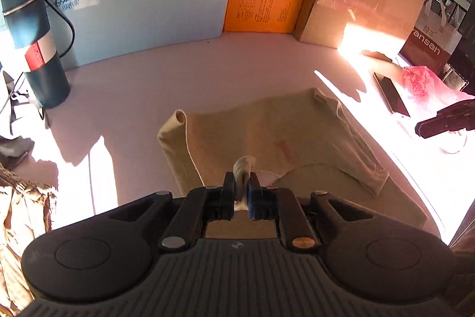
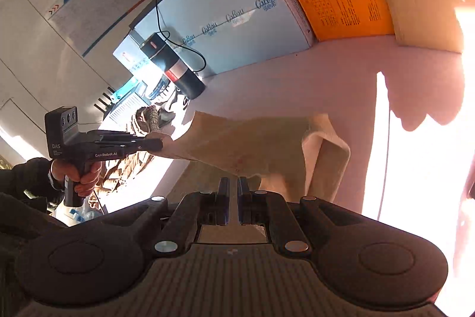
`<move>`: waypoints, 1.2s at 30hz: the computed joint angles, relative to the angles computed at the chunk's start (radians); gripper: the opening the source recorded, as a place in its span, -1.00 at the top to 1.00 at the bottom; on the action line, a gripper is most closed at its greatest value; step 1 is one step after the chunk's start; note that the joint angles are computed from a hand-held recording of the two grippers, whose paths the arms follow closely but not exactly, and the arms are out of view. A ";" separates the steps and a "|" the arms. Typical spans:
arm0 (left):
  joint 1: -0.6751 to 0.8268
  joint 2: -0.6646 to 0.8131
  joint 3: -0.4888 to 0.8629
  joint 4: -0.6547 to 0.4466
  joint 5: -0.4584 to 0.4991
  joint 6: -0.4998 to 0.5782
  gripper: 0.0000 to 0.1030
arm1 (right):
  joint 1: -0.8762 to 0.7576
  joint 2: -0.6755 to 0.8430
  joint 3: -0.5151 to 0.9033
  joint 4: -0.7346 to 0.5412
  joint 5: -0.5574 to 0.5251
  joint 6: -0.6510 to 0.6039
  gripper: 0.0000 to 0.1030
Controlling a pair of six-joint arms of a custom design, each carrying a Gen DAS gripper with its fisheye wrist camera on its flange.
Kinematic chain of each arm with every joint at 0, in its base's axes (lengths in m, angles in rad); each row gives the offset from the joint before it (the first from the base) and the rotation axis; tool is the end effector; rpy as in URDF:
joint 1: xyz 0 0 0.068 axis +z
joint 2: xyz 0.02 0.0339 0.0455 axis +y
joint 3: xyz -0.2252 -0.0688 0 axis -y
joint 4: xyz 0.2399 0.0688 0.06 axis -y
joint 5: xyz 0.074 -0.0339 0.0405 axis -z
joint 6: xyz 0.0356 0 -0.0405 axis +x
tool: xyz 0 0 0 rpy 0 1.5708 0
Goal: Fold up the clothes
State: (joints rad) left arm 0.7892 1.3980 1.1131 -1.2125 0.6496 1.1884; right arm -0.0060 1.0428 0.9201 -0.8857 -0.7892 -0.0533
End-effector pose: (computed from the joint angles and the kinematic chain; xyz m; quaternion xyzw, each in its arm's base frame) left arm 0.1814 0.1523 0.2234 0.1993 0.9260 -0.1463 0.2855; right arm 0.2050 0.0240 0.2544 -0.1276 0.8841 0.3616 0.2670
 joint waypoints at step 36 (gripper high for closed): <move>-0.472 0.043 -0.173 0.751 -0.407 -0.569 -0.62 | 0.089 0.533 -0.059 0.896 0.436 0.583 0.86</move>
State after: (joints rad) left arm 0.3171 1.4408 0.9401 -0.4614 0.2423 0.6195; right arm 0.0826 1.5757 0.8608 0.0101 -0.3537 0.5302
